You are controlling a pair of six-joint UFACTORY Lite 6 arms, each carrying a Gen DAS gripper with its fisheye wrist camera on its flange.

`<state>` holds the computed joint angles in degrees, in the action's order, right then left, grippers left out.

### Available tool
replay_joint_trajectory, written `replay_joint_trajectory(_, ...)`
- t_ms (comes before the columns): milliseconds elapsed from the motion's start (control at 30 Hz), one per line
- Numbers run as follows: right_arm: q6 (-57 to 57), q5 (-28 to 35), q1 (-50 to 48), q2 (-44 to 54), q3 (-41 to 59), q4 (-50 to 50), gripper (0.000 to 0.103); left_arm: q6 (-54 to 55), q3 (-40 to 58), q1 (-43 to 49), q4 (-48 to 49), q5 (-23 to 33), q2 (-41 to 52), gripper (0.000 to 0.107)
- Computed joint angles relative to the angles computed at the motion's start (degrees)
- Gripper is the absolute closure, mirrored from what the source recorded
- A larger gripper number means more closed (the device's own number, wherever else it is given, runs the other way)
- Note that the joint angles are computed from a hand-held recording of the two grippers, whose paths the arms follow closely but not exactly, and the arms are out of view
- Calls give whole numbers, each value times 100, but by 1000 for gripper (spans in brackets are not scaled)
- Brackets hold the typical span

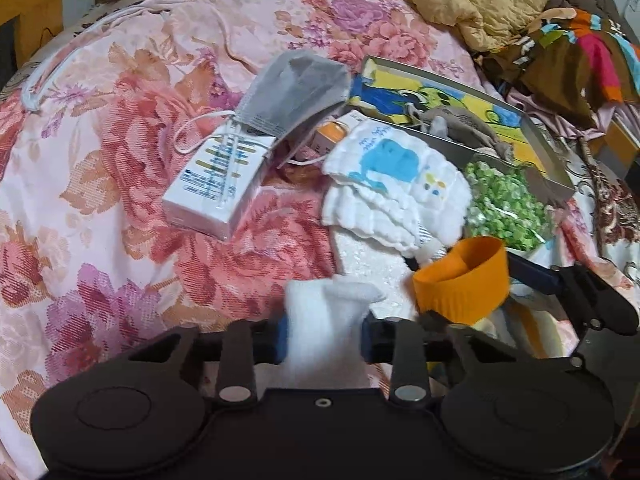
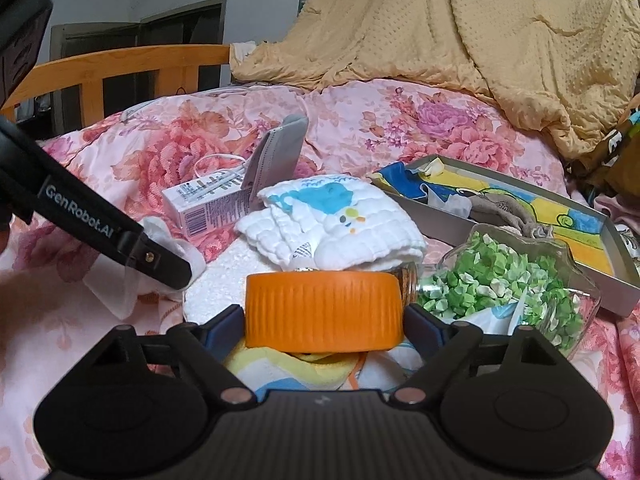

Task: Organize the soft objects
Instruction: 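Grasp the white rolled cloth with the left tool while the right tool grasps the orange lid, then carry the white cloth and orange lid in both tools to the frog tray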

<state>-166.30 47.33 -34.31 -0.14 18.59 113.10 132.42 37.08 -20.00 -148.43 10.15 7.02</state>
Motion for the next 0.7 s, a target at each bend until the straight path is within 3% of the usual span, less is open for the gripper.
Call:
replay_joint_trajectory(133, -303, 67, -23, -41, -135, 139, 21, 108, -137, -96, -21, 34, -192, 86)
replay_joint_trajectory(700, -472, 470, -442, -714, -626, -148, 52, 869, -728, -241, -404, 890, -908, 86)
